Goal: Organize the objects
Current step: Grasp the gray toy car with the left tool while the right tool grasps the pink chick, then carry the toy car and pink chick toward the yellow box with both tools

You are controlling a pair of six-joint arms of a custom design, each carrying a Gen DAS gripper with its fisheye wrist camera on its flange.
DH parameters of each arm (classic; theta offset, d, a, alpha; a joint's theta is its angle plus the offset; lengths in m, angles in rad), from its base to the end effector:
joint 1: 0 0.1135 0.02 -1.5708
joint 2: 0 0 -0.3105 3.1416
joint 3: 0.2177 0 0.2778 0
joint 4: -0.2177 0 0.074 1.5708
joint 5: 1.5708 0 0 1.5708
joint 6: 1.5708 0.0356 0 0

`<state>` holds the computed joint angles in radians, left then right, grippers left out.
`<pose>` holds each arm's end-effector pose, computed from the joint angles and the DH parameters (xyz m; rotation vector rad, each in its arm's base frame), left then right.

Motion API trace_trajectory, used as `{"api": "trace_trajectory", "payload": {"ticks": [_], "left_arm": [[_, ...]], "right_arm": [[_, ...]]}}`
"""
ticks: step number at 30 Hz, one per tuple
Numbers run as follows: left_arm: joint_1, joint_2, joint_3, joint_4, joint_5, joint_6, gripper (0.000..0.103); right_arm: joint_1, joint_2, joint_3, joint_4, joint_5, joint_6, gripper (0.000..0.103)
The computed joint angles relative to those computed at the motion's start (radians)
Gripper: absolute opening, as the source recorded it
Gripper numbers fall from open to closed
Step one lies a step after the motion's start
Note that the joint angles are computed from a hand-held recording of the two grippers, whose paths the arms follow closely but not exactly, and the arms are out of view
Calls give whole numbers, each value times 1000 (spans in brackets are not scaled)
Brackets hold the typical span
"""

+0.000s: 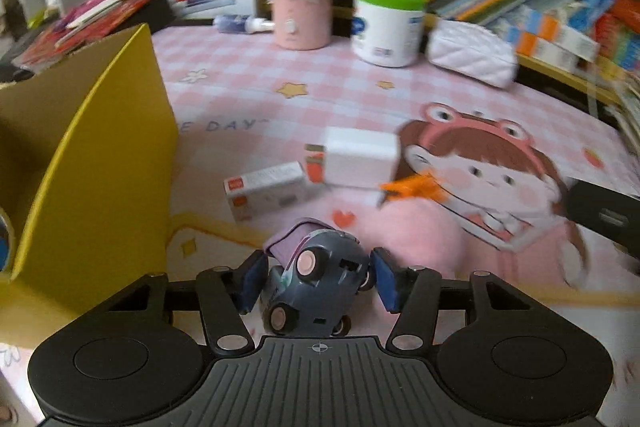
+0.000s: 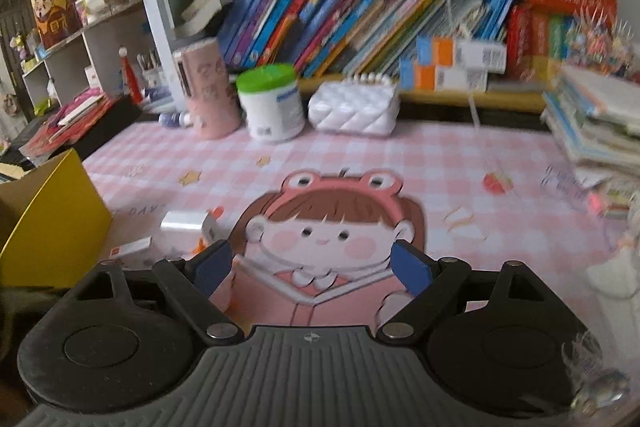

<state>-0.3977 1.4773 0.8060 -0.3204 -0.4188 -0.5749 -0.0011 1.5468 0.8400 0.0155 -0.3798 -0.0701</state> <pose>0.2813 -0.1025 0.2118 -0.3698 2.4167 0.1187 0.3403 0.0128 0.2251 -0.2776 2.2150 0.3898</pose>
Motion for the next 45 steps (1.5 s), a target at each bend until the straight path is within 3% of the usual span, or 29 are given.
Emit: {"api": "trace_trajectory", "payload": {"ticks": [7,13,19,21,25,34,39,45], "left_arm": [[-77,-139,-70,-56,-41,19,55],[-98,-224,-100,-164,-58,-30,55],[-147,-325,-146,-211,-73,-67,55],[-165,-348,-156,-230,-85,-83,55],[-177,-405,-178,-253,-110,-104,54],[-129,-552,-247,-195,-98,-8,50],[-62,-640,-278,-159,-32,84,50],[-29,-797,-305,-210,38,160,50]], "right_arm": [[67,59,39,-49,-22,30,87],[150,138,108,-106,-6,11,85],[212,215,172,-212,33,-16,64],[227,214,158,-192,51,-12,55],[240,197,145,-193,76,-16,53],[222,-72,-3,-233,117,38,53],[255,-234,-87,-229,202,69,53],[353,-394,-162,-308,312,99,53]]}}
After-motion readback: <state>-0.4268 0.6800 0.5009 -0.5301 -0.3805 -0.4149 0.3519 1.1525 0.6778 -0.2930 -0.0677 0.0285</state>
